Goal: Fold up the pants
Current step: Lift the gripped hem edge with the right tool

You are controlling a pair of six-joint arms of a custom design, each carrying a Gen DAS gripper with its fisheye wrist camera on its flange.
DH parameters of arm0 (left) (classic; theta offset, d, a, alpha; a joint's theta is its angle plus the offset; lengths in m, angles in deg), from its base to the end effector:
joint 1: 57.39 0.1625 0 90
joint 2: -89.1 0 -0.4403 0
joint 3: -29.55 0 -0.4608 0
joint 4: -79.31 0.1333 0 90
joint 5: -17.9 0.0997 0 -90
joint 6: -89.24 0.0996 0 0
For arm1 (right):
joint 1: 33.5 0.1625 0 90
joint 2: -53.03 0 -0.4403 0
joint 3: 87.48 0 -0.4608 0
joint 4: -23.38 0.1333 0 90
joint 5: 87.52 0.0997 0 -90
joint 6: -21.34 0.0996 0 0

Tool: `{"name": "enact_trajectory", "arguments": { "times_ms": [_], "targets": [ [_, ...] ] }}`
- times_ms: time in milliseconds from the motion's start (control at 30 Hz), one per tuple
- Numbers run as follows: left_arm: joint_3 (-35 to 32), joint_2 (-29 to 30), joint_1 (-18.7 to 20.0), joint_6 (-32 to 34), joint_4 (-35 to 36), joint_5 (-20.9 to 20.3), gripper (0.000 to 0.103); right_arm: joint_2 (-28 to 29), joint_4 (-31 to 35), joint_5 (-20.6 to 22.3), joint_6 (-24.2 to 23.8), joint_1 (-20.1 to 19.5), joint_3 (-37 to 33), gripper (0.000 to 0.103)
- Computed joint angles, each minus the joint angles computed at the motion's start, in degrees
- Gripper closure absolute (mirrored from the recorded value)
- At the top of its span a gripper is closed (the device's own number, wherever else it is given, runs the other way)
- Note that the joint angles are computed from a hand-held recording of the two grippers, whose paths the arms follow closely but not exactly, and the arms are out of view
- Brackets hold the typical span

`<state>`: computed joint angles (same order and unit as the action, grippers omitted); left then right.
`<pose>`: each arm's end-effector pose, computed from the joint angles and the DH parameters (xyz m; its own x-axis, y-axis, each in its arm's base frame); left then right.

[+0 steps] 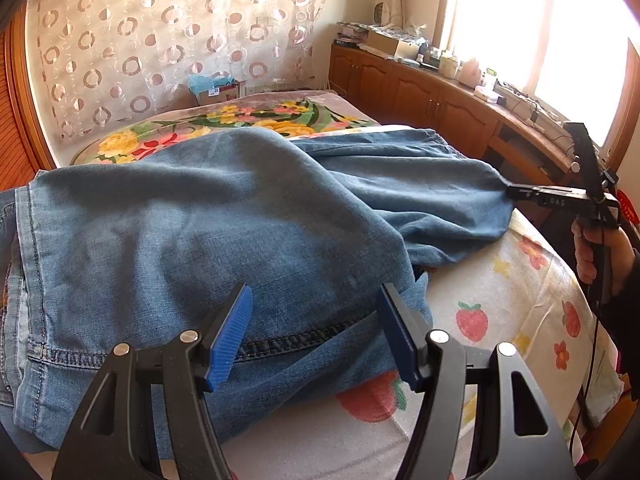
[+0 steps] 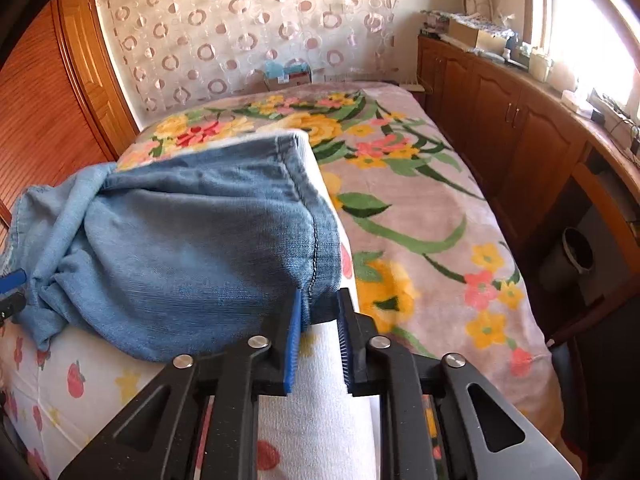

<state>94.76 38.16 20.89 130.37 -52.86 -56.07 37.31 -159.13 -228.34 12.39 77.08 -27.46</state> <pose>-0.0166 -0.8717 0.3529 -0.6105 0.6209 -0.4916 0.7715 0.6066 -0.1919 0.3573 -0.7919 -0.0076 -0.7485 0.2181 0.6263 -0.3550 0.6659 -0.6561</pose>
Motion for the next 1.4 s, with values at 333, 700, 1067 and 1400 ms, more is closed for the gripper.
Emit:
{"name": "enact_trajectory", "arguments": {
  "times_ms": [333,700,1067,1400],
  "targets": [
    [0.2,-0.8,0.5,0.2,-0.9,-0.1,0.038,-1.5,-11.0,0.0,-7.4,1.8,3.9,0.093],
    [-0.7,-1.5,1.4,-0.6,-2.1,-0.9,0.038,-0.9,-8.5,5.1,-8.5,2.4,1.0,0.093],
    [-0.7,-2.5,2.1,-0.8,-2.7,-2.2,0.038,4.0,1.4,18.6,-13.4,5.6,-8.9,0.093],
    [-2.3,-1.2,2.4,-1.5,-1.0,-2.3,0.038,5.0,9.0,18.5,-12.7,4.2,-11.5,0.067]
  ]
}}
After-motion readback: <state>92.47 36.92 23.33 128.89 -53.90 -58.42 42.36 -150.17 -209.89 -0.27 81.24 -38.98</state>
